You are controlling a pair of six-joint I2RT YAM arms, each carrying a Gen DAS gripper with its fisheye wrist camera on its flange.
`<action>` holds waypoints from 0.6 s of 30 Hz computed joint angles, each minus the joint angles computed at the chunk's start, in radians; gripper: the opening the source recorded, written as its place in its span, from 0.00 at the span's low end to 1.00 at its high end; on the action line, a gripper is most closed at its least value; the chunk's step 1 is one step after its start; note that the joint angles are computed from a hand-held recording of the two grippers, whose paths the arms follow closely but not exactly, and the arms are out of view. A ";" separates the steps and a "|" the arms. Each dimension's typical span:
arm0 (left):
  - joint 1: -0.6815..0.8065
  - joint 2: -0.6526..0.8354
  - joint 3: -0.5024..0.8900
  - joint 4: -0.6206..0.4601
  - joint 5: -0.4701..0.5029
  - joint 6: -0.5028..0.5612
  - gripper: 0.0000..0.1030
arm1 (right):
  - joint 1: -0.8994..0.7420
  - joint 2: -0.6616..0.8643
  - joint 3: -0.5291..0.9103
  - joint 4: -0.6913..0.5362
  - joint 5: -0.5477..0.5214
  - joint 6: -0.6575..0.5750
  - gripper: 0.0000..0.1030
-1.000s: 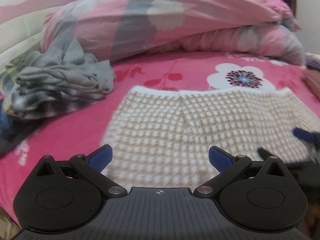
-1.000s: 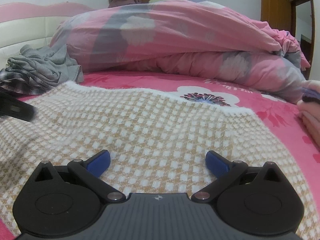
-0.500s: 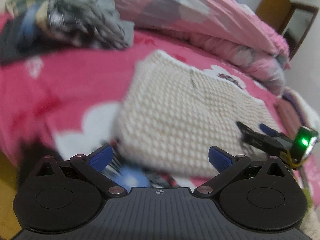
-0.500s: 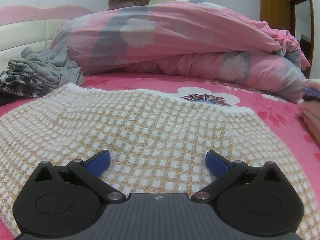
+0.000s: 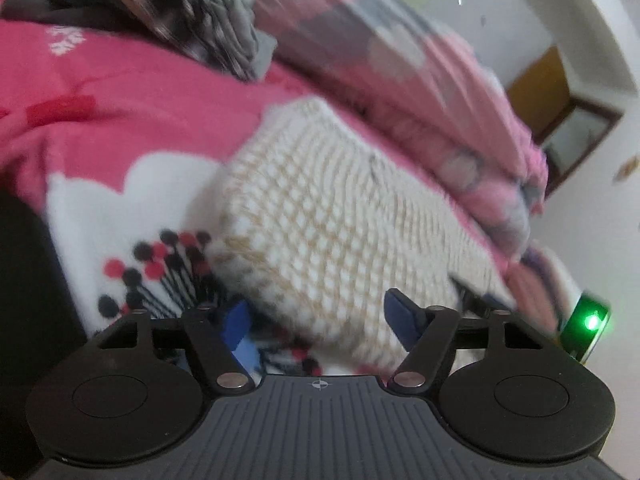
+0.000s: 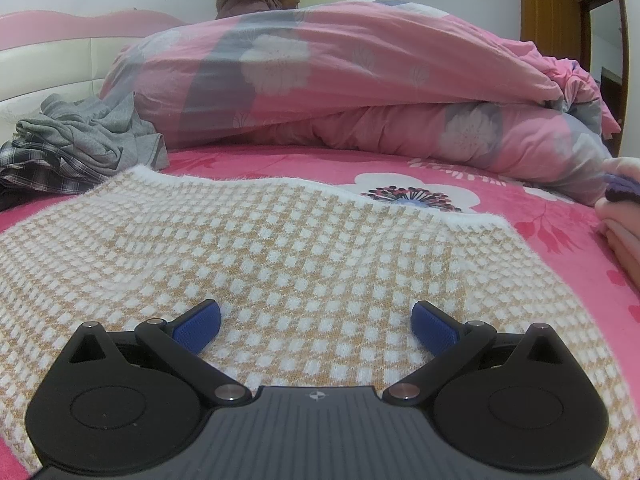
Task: Fold clothes
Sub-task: 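Grasp the cardigan's fluffy edge with the left gripper while the right gripper grasps beside it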
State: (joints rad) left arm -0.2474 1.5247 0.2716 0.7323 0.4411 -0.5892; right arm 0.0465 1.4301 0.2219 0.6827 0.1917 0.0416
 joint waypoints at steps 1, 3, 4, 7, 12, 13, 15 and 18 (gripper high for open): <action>0.016 0.032 -0.012 0.064 0.012 -0.025 0.65 | 0.000 0.001 0.000 0.000 0.001 0.000 1.00; 0.041 0.115 -0.026 0.195 0.025 -0.068 0.62 | 0.001 0.001 0.000 0.001 0.001 0.000 1.00; 0.048 0.156 -0.026 0.250 0.025 -0.088 0.61 | 0.000 0.002 0.000 0.001 0.001 0.000 1.00; 0.040 0.261 -0.014 0.400 0.001 -0.146 0.61 | 0.001 0.002 0.001 0.001 0.001 0.000 1.00; -0.041 0.321 0.013 0.474 -0.127 -0.076 0.60 | 0.002 0.004 0.000 0.003 0.002 0.001 1.00; -0.057 0.324 0.019 0.477 -0.150 -0.062 0.60 | 0.001 0.004 0.001 0.003 0.001 0.000 1.00; -0.075 0.329 0.029 0.477 -0.184 -0.052 0.60 | -0.001 0.006 -0.001 0.007 -0.001 0.000 1.00; -0.109 0.276 0.040 0.405 -0.258 -0.038 0.49 | -0.002 0.009 -0.002 0.014 -0.003 0.001 1.00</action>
State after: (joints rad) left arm -0.3561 1.8007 0.3113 1.1373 0.1828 -0.6272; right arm 0.0444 1.4392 0.2194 0.6968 0.1891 0.0427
